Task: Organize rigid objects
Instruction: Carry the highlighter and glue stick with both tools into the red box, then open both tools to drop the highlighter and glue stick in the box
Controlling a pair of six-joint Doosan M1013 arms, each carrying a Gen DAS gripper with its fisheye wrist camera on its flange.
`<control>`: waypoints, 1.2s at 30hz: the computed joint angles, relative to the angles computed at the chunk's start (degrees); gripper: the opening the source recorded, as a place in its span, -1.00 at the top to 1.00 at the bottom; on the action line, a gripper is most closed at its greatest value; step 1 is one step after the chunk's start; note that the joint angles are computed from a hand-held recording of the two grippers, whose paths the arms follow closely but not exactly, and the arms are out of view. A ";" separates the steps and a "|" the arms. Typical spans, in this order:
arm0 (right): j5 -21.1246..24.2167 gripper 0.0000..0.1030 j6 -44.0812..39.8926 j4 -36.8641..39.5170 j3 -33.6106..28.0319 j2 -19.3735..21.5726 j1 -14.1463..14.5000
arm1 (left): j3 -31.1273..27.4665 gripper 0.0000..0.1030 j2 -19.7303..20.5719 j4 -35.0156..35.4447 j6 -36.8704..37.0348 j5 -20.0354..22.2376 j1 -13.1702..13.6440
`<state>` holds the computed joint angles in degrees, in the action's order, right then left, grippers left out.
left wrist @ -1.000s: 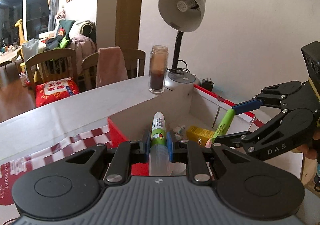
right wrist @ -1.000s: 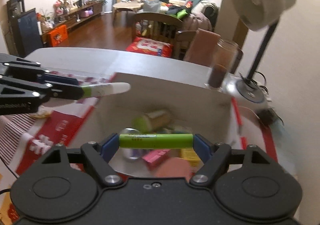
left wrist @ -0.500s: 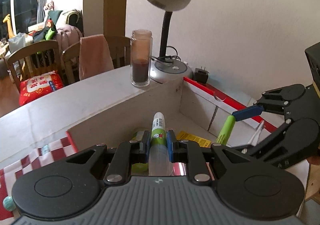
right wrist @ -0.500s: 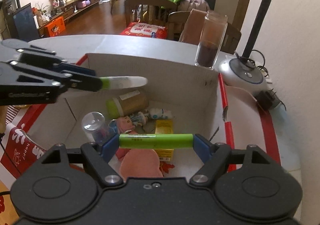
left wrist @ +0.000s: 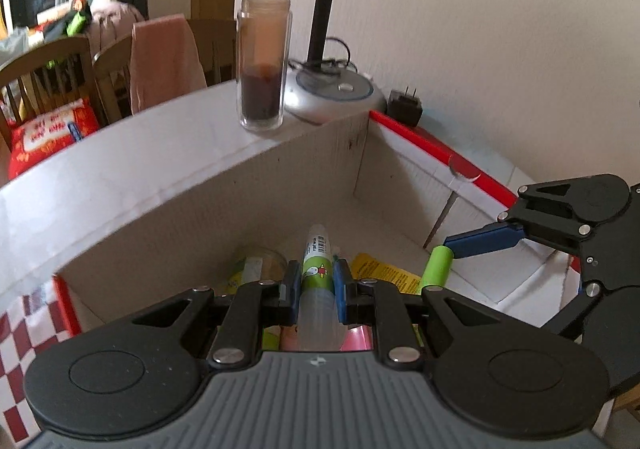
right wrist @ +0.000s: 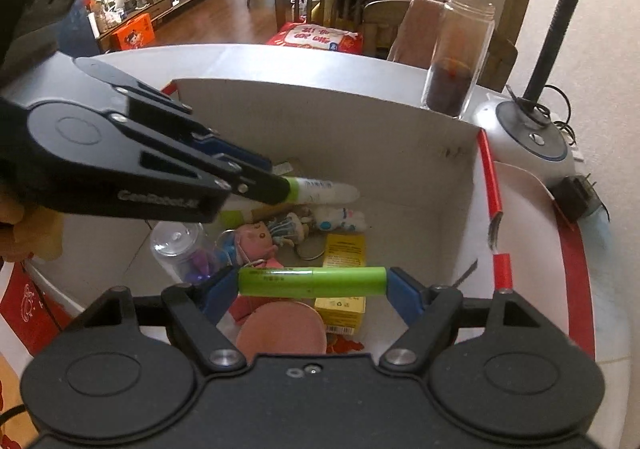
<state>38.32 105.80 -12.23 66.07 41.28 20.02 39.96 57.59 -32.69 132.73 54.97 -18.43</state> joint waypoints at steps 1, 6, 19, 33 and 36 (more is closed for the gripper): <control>0.29 -0.54 -0.53 0.32 -0.26 0.21 -0.06 | -0.90 0.68 0.48 0.71 -1.02 0.84 -0.10; 2.07 -0.54 -1.77 1.41 -1.42 1.11 -0.19 | -5.95 0.68 3.01 5.18 -6.31 5.91 -0.53; 3.15 -0.55 -1.42 2.57 -1.86 1.37 -0.31 | -9.14 0.65 4.56 9.57 -9.58 9.57 -1.08; 1.52 -0.71 -1.51 1.77 0.49 -0.84 0.13 | -0.06 -0.02 -0.93 5.71 -5.33 2.44 -0.60; 0.96 -0.76 -1.00 1.01 1.13 -1.55 0.25 | 2.21 -0.02 -2.45 4.78 -3.95 0.74 -0.45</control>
<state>39.28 104.79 -11.22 67.20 39.73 20.27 42.17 55.15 -27.91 128.78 55.70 -18.88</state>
